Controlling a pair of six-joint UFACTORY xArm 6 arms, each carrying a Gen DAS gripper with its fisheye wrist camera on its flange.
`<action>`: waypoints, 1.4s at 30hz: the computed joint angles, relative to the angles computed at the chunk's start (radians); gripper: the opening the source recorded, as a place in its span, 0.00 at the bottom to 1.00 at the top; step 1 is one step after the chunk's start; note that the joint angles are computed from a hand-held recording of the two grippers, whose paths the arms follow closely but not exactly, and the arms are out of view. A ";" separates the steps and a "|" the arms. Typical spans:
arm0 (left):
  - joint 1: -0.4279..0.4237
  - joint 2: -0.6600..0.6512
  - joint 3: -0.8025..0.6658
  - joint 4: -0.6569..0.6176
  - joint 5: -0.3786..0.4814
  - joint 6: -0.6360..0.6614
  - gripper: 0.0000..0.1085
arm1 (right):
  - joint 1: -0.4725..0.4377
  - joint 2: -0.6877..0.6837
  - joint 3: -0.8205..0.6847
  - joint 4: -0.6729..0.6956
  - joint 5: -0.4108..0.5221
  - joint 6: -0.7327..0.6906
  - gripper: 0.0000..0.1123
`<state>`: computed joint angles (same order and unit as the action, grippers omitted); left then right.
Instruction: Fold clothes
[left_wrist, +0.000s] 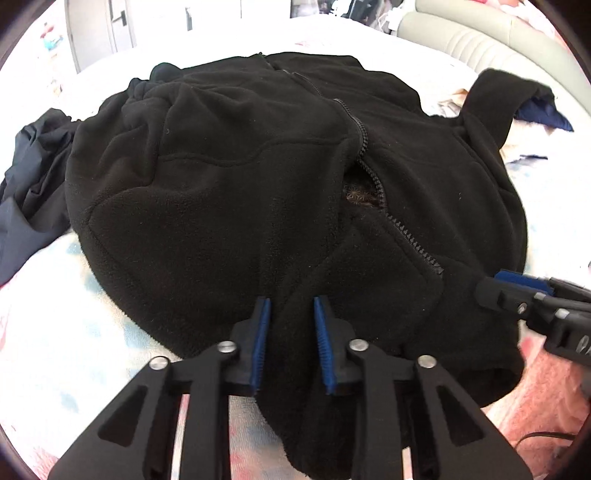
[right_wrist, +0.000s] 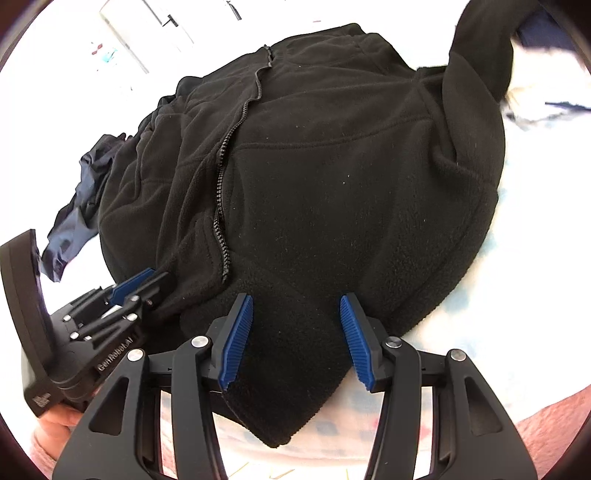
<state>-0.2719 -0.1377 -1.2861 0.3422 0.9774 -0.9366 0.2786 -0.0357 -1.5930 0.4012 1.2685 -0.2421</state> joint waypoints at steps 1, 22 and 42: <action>0.022 -0.030 0.031 -0.035 -0.047 -0.002 0.17 | -0.013 -0.007 -0.007 0.000 0.017 -0.008 0.45; -0.035 -0.091 0.124 -0.019 -0.006 -0.040 0.35 | 0.137 0.430 -0.518 0.131 0.189 0.007 0.48; -0.121 -0.038 0.105 -0.012 -0.144 -0.020 0.55 | -0.067 0.269 -0.354 0.183 0.179 0.124 0.42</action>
